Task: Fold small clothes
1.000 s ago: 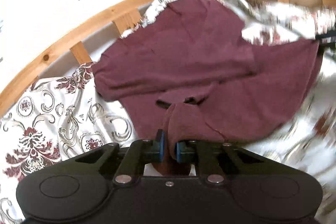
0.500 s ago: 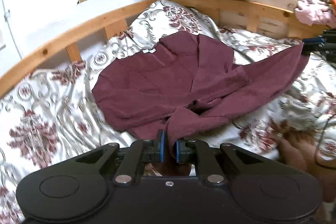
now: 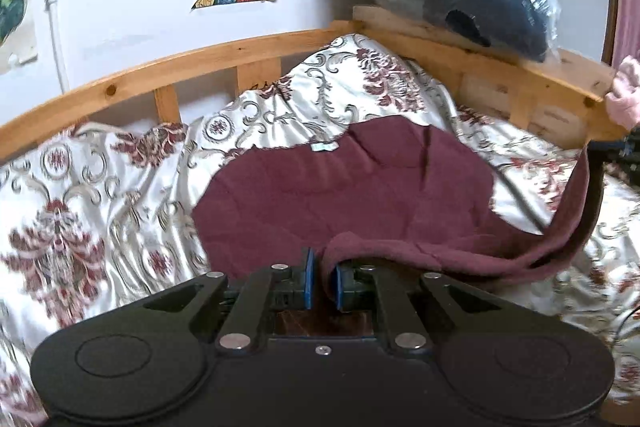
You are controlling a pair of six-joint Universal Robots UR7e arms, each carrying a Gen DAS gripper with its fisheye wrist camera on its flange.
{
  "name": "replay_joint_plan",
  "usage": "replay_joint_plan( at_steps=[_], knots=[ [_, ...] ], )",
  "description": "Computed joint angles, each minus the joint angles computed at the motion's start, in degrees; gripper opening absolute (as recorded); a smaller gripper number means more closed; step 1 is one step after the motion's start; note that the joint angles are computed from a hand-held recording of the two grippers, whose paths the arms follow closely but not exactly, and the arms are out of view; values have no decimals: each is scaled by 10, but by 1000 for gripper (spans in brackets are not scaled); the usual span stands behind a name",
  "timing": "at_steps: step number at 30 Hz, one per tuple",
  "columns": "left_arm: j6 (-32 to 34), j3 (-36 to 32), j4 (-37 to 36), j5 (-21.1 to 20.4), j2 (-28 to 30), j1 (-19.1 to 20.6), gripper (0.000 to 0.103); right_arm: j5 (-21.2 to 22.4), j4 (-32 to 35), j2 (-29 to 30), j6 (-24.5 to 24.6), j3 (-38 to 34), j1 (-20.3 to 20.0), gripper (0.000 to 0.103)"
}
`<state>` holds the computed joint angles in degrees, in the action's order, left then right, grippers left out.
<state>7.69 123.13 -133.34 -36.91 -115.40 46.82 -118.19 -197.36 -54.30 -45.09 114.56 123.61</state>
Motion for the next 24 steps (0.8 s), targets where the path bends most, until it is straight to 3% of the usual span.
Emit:
replay_joint_plan(
  at_steps=[5,9,15,21,24],
  knots=[
    [28,-59,-69,7,91,55,12,21,49,46,37,-102,-29,6],
    [37,-115,-117,-12,158,103,14,27,106,102,77,-208,-48,6],
    [170,-184,-265,-25,280,169,15,26,119,207,79,-339,-72,6],
    [219,-274,-241,-9,369,207,15,14,134,275,70,-424,-89,7],
    [177,-323,-185,-15,395,230,15,8,157,301,64,-461,-95,7]
  ],
)
